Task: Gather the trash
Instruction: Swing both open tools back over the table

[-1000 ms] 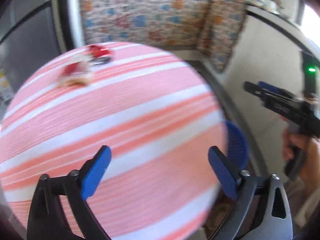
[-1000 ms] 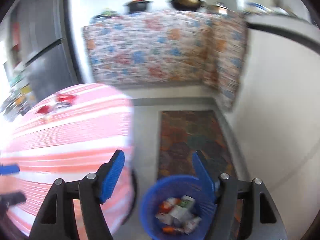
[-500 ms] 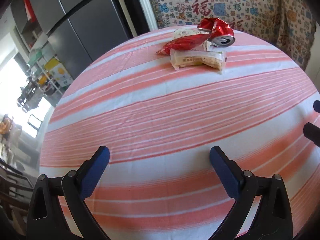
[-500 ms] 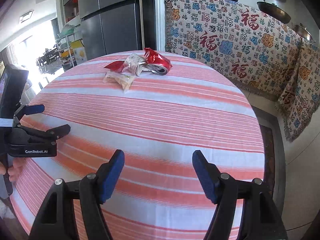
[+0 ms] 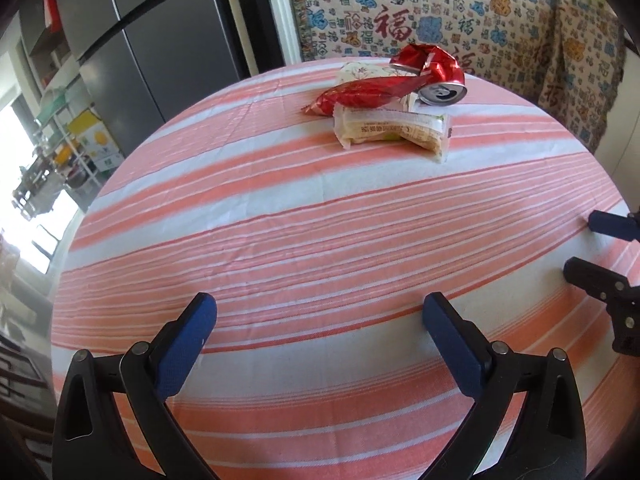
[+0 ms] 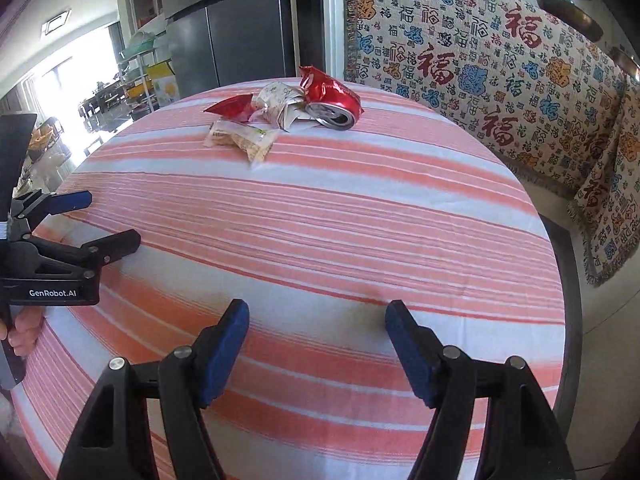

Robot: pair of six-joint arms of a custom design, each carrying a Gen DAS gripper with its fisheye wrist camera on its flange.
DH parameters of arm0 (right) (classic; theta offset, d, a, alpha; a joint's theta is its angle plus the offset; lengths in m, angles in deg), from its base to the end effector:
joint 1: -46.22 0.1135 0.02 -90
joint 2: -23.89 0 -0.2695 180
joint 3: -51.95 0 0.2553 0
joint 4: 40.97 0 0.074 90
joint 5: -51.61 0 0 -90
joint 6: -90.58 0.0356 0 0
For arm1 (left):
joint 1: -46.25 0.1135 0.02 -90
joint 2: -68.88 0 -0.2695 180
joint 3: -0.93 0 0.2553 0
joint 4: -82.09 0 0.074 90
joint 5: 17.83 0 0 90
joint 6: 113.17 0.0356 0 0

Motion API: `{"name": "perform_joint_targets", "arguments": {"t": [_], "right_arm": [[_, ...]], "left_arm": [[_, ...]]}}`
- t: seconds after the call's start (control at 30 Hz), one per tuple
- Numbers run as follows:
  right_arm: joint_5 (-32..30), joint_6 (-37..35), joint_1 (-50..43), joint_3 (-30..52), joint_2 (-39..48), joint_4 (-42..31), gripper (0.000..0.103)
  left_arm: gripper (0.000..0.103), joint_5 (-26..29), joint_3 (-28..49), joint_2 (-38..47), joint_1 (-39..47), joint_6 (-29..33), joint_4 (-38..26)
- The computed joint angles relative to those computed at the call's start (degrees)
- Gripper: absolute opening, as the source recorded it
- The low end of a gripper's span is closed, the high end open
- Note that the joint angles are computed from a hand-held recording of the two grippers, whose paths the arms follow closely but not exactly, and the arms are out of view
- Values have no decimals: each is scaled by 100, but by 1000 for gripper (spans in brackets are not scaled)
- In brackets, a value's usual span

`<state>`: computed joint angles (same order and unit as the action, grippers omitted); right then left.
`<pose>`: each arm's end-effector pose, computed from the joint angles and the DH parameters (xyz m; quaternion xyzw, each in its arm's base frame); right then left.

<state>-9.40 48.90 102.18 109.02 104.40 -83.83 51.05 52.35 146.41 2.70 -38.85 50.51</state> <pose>0.1554 0.1992 0.1815 -0.0118 0.9489 0.0066 0.3154 0.1888 -0.1618 0.1737 0.1779 0.9287 0.0179 0.3248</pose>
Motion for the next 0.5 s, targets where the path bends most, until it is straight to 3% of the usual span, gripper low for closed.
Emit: {"name": "perform_joint_targets", "arguments": {"t": [0.17,0.33,0.47,0.5], "right_arm": [[-692,-1441,-806,557,455,536,73],[-1590,-2953,-1471,2052,1717,812,72],[-1383,-3577,-1562,3099,2686,409,72],[-1430,-3605,-1594,3202,2784,336,62]], "left_arm": [[102,989,-137,-347,848,425,-187],[102,1768,-366,-742,1697,644,-124],[102,2287,-357,-832,2023,701,-121],[102,2284,-348,-829,2015,704,-126]]}}
